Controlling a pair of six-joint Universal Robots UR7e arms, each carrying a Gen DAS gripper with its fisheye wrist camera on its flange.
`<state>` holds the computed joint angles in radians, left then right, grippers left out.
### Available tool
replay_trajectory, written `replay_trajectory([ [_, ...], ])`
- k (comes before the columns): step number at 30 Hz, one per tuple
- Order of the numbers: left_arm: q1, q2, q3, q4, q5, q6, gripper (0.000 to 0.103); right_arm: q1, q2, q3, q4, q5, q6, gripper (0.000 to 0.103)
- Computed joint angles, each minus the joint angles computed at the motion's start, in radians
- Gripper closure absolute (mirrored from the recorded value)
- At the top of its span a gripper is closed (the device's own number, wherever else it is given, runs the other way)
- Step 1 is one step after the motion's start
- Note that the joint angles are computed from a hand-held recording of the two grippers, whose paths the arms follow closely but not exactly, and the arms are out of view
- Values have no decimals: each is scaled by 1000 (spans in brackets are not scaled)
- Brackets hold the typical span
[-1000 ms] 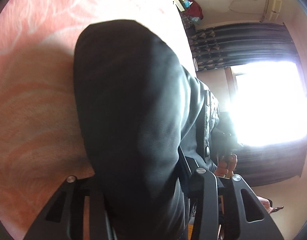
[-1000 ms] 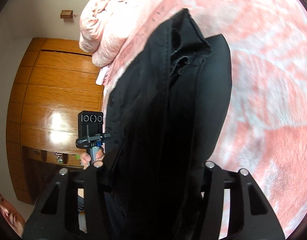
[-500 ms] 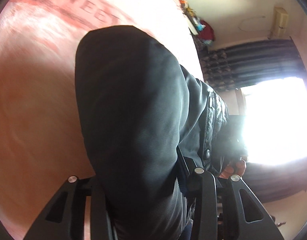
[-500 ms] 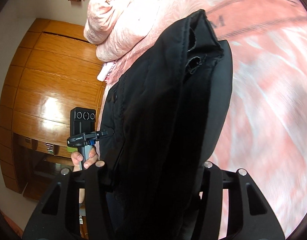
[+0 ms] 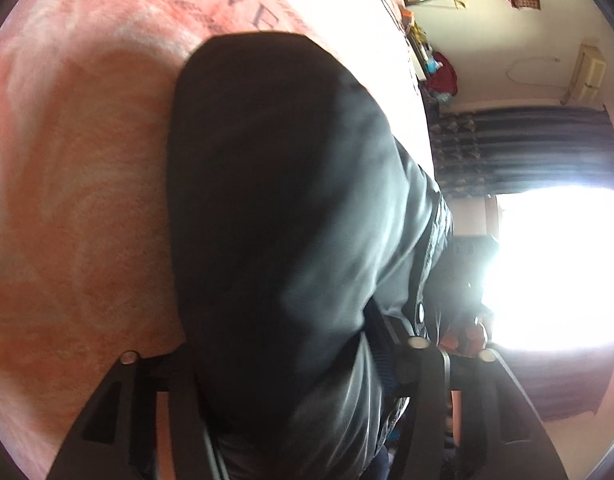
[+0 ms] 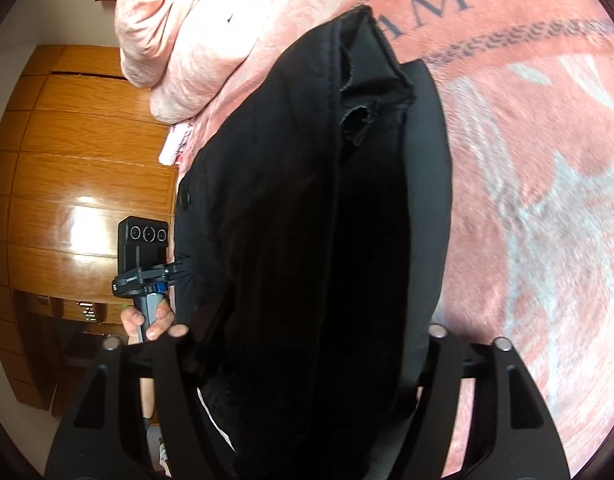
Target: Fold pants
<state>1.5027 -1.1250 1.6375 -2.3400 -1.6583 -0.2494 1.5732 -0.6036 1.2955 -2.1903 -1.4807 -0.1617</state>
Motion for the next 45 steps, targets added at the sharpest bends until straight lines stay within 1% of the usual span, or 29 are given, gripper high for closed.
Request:
replay_trajectory([
  [2, -3, -49, 41, -33, 39, -39, 37, 5, -37, 32, -40, -30, 16, 30],
  [3, -11, -74, 63, -65, 64, -63, 34, 9, -65, 55, -82, -64, 28, 30],
  [4, -29, -112, 111, -138, 122, -76, 29, 20, -80, 78, -138, -101, 27, 30],
  [5, -55, -149, 160, -199, 200, -87, 22, 34, -92, 96, -211, -141, 18, 30],
  [6, -85, -185, 207, -241, 277, -83, 21, 43, -108, 109, -255, -139, 10, 30],
  [8, -141, -234, 285, -283, 372, -44, 21, 65, -123, 131, -333, -107, -22, 31],
  [9, -185, -257, 333, -303, 446, -14, 21, 78, -118, 128, -354, -104, -38, 31],
  [11, -246, -261, 381, -314, 563, 18, 21, 98, -88, 101, -356, -94, -49, 31],
  [13, -285, -251, 407, -304, 649, 15, 21, 113, -31, 39, -330, -123, -27, 34],
  [14, -295, -246, 415, -292, 677, 7, 20, 112, -1, 10, -319, -155, -2, 35],
  [16, -310, -216, 423, -302, 714, -17, 17, 108, 48, -47, -288, -201, 50, 42],
  [18, -309, -206, 423, -301, 710, -29, 15, 109, 74, -74, -279, -223, 54, 43],
  [19, -295, -205, 407, -292, 706, -18, 15, 112, 64, -58, -292, -220, 53, 43],
  [20, -294, -205, 400, -283, 701, -20, 16, 110, 39, -24, -316, -197, 50, 42],
  [22, -266, -195, 383, -299, 662, 11, 17, 112, -38, 82, -388, -143, 30, 42],
  [23, -266, -199, 386, -305, 655, 18, 17, 116, -90, 163, -448, -118, 4, 42],
  [25, -257, -199, 394, -329, 650, 41, 15, 118, -158, 269, -500, -99, -23, 38],
  [27, -252, -200, 402, -344, 645, 39, 11, 117, -201, 354, -530, -101, -31, 38],
  [29, -241, -200, 407, -361, 630, 34, 9, 100, -208, 393, -524, -115, -20, 38],
  [31, -237, -201, 410, -368, 623, 32, 7, 86, -192, 400, -529, -150, -11, 42],
  [33, -237, -204, 412, -366, 619, 23, 7, 84, -190, 409, -551, -163, -16, 46],
  [35, -247, -220, 416, -345, 635, -2, 8, 89, -195, 417, -564, -164, -10, 44],
  [36, -257, -234, 426, -348, 655, -10, 8, 99, -210, 435, -589, -168, 4, 32],
  [37, -275, -259, 445, -350, 689, -20, 8, 113, -227, 460, -624, -184, 10, 19],
  [39, -316, -312, 486, -352, 749, -39, 4, 141, -266, 526, -724, -217, 4, 9],
  [40, -346, -347, 515, -344, 792, -59, 4, 162, -294, 573, -785, -248, 4, 8],
  [42, -411, -414, 563, -292, 879, -111, 4, 197, -349, 653, -847, -304, 28, 7],
  [44, -518, -499, 632, -216, 1013, -175, 4, 229, -403, 733, -907, -343, 48, 7],
  [45, -592, -554, 674, -131, 1106, -239, 4, 254, -437, 794, -974, -363, 45, 5],
])
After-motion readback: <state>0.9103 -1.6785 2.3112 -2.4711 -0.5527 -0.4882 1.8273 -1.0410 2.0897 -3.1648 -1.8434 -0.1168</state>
